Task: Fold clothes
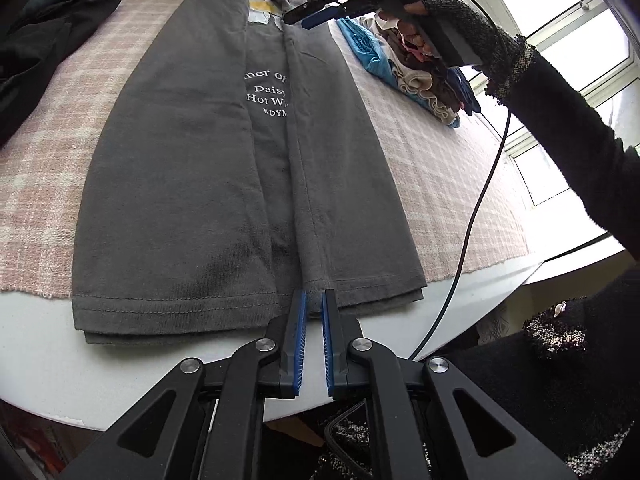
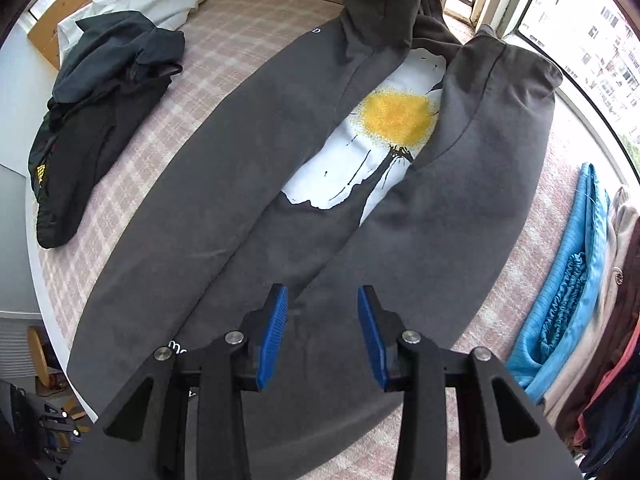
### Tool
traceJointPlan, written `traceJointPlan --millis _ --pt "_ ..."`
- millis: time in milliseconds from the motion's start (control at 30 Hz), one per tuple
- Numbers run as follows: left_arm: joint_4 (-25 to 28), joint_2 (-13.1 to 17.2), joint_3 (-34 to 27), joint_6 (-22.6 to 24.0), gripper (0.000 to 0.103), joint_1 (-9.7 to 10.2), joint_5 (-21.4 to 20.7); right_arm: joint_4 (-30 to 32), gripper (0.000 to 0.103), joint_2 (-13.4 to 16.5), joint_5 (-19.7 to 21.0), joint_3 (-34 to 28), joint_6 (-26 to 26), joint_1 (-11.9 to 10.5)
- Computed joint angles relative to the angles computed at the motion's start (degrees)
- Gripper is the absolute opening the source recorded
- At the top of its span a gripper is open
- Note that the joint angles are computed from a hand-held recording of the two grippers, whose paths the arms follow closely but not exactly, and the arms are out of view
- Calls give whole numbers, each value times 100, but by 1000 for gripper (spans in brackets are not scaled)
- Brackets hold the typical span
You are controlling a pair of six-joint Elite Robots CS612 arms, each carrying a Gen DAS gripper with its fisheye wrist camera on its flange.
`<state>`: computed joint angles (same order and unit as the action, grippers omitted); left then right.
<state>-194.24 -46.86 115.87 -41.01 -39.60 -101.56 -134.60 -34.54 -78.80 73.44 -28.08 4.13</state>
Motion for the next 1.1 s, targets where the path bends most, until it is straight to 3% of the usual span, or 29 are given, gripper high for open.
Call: traceJointPlan --millis 67,200,400,700,967,1033,1100 --pt "79 7 -79 97 8 2 41 406 37 133 132 -241 365 -8" --pt "204 60 -274 386 11 -10 69 447 38 330 -382 -491 726 113" --pt "443 232 -510 709 11 -12 -225 514 29 329 -368 -518 790 120" --pt "348 330 -515 607 15 5 -365 876 6 314 624 -508 1203 -121" --pt "388 320 -519 628 15 -4 -343 688 6 223 714 -347 1054 -139" --pt "399 316 -518 628 15 -9 -324 764 20 251 596 -395 1123 -125" --pt "428 308 -520 640 15 -15 -302 828 24 270 493 -413 1105 -128"
